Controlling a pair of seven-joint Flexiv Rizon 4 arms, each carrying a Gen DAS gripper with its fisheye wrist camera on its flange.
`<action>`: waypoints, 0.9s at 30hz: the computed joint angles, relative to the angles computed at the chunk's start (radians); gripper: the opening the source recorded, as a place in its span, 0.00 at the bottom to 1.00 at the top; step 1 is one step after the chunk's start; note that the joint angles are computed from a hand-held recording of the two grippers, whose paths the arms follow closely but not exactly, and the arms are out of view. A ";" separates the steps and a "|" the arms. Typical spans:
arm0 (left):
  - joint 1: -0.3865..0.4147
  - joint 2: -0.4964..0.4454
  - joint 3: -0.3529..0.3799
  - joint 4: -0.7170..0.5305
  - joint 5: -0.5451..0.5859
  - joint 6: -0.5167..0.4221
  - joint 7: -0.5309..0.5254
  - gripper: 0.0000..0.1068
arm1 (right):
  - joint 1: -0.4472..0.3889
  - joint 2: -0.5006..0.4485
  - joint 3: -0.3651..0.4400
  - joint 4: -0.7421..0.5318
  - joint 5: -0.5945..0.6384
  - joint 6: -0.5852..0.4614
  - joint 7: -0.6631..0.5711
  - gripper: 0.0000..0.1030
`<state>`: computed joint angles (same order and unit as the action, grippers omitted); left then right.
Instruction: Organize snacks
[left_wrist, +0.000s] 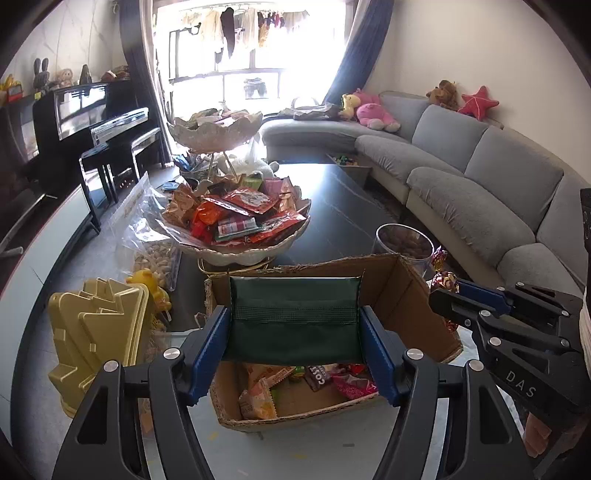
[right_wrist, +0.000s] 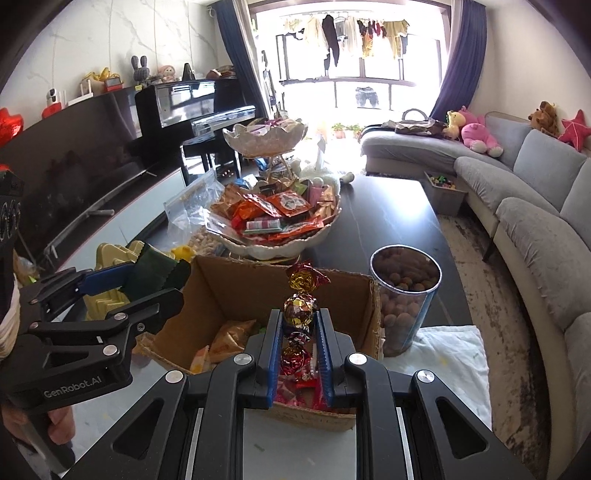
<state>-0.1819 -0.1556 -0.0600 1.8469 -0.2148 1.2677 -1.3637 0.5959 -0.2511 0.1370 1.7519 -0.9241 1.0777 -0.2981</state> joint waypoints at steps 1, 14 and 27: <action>0.000 -0.007 0.003 -0.013 0.010 -0.018 -0.006 0.66 | -0.002 -0.008 0.002 -0.007 0.013 -0.004 -0.012 0.19; -0.039 0.030 0.073 -0.041 0.354 -0.072 -0.298 0.87 | 0.001 0.012 -0.001 0.017 -0.007 -0.089 0.062 0.56; 0.017 0.258 0.025 0.164 0.546 0.039 -0.513 0.96 | -0.014 0.159 0.078 0.162 -0.202 -0.190 0.267 0.71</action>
<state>-0.1650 0.1020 -0.0353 2.0114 0.3311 1.3066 -1.8764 0.5817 -0.0923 0.2148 1.9139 -1.1259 0.8878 -0.0310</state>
